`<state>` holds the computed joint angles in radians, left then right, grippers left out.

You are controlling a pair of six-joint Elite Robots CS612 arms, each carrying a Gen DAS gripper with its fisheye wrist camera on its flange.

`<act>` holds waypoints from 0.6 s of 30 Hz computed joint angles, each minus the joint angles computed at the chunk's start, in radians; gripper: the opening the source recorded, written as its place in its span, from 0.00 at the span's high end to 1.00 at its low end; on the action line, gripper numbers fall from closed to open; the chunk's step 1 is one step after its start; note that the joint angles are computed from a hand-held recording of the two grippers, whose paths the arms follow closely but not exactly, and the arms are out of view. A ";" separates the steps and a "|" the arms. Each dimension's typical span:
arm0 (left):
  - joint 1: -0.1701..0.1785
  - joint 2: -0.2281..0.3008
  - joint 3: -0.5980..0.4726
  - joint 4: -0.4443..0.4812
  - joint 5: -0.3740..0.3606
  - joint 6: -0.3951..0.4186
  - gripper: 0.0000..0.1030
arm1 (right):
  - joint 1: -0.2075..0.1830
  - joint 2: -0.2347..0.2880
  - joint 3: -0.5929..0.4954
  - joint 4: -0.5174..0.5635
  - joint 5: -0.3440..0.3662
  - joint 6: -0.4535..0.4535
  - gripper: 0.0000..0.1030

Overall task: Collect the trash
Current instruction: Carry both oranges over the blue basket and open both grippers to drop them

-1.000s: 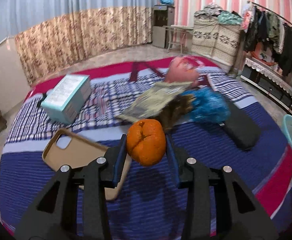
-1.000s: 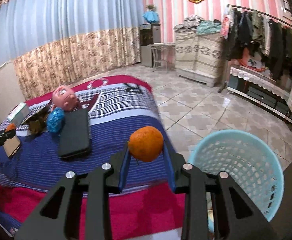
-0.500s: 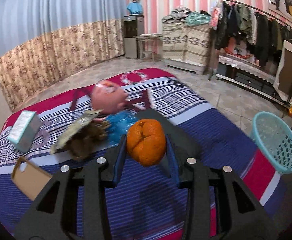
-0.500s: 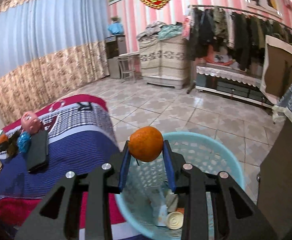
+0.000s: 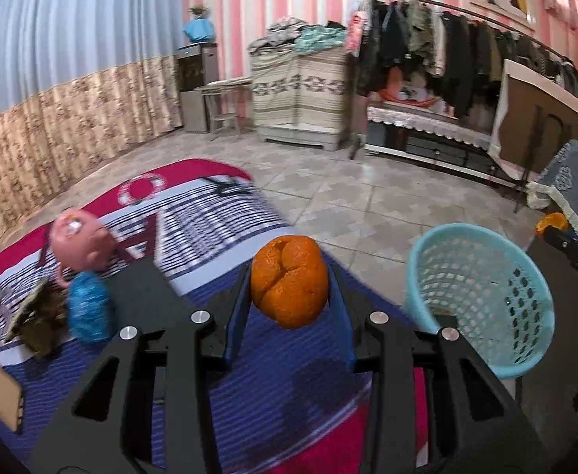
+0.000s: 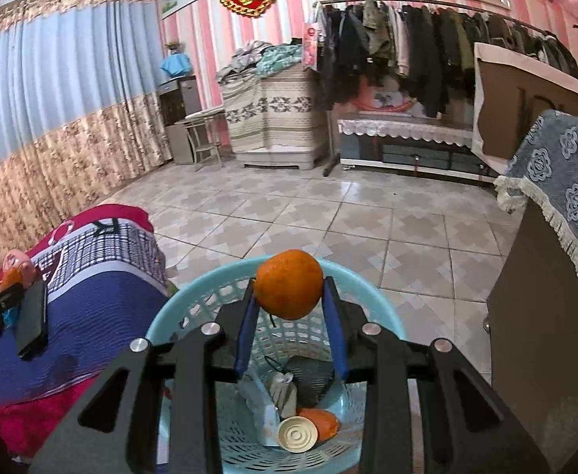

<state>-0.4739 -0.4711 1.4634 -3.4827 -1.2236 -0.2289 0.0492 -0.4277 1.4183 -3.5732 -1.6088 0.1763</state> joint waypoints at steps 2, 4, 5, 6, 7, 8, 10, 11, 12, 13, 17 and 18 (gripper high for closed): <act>-0.007 0.010 -0.021 0.007 -0.007 0.011 0.64 | -0.002 0.001 0.000 0.000 -0.001 0.004 0.69; -0.015 0.020 -0.048 0.024 -0.016 0.020 0.64 | -0.005 0.004 -0.003 0.003 -0.002 0.008 0.69; -0.015 0.025 -0.060 0.031 -0.024 0.023 0.64 | -0.007 0.005 -0.004 0.004 -0.002 0.010 0.69; -0.016 0.029 -0.070 0.038 -0.034 0.025 0.64 | -0.008 0.006 -0.006 0.006 -0.003 0.013 0.69; -0.019 0.034 -0.084 0.051 -0.047 0.027 0.64 | -0.009 0.008 -0.007 0.007 -0.005 0.015 0.69; -0.022 0.040 -0.097 0.063 -0.055 0.030 0.64 | -0.010 0.008 -0.008 0.009 -0.007 0.018 0.69; -0.032 0.051 -0.122 0.097 -0.074 0.046 0.64 | -0.010 0.010 -0.013 0.018 -0.014 0.025 0.69; -0.035 0.055 -0.130 0.104 -0.076 0.053 0.64 | -0.010 0.011 -0.015 0.022 -0.017 0.025 0.69; -0.040 0.062 -0.141 0.110 -0.079 0.063 0.64 | -0.010 0.013 -0.018 0.029 -0.024 0.025 0.69; -0.046 0.069 -0.153 0.117 -0.081 0.078 0.64 | -0.010 0.013 -0.020 0.033 -0.028 0.027 0.69; -0.060 0.096 -0.203 0.151 -0.101 0.104 0.64 | -0.014 0.016 -0.025 0.043 -0.028 0.041 0.69; -0.063 0.104 -0.219 0.165 -0.107 0.112 0.63 | -0.014 0.016 -0.025 0.043 -0.029 0.041 0.69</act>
